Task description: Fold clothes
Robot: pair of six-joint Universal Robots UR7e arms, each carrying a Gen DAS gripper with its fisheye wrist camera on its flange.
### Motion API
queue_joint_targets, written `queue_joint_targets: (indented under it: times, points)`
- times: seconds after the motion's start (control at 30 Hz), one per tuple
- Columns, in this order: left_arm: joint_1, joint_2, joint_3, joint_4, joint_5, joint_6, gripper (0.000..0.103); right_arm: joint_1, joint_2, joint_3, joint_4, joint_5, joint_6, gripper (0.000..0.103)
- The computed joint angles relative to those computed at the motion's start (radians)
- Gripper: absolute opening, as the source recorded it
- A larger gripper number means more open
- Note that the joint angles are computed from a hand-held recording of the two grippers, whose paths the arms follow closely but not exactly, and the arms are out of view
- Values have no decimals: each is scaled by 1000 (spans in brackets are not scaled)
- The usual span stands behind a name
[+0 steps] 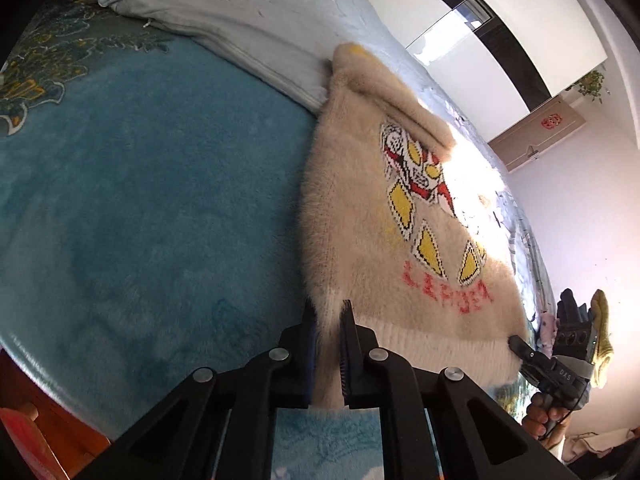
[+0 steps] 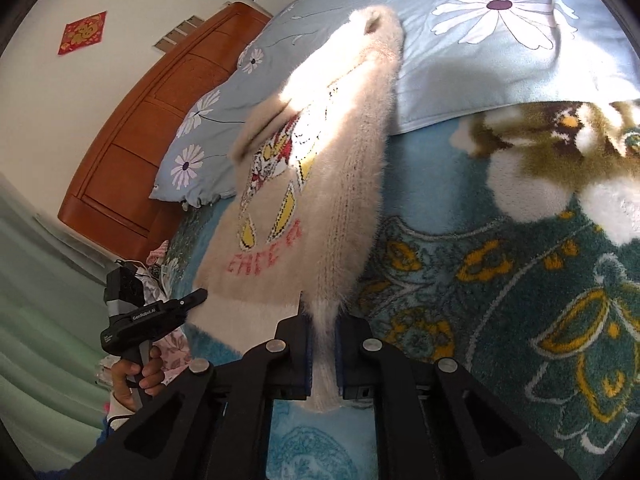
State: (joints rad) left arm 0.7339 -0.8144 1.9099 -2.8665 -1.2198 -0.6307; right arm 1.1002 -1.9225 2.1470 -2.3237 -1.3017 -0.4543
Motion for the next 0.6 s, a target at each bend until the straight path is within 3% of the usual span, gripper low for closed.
queue_joint_targets:
  times: [0.13, 0.23, 0.37, 0.47, 0.6]
  points:
    - [3, 8, -19, 0, -16, 11, 10, -5, -2, -23, 50, 10, -24, 8]
    - [32, 12, -71, 13, -68, 5, 9, 6, 22, -68, 95, 54, -25, 8]
    - [62, 16, -170, 3, -128, 35, 9, 60, 66, -157, 116, 109, -33, 8]
    - [80, 51, -303, 43, -158, 65, 10, 103, 123, -244, 106, 140, -12, 8]
    - [103, 163, -565, 191, -159, 101, 10, 174, 245, -376, 37, 110, 79, 8]
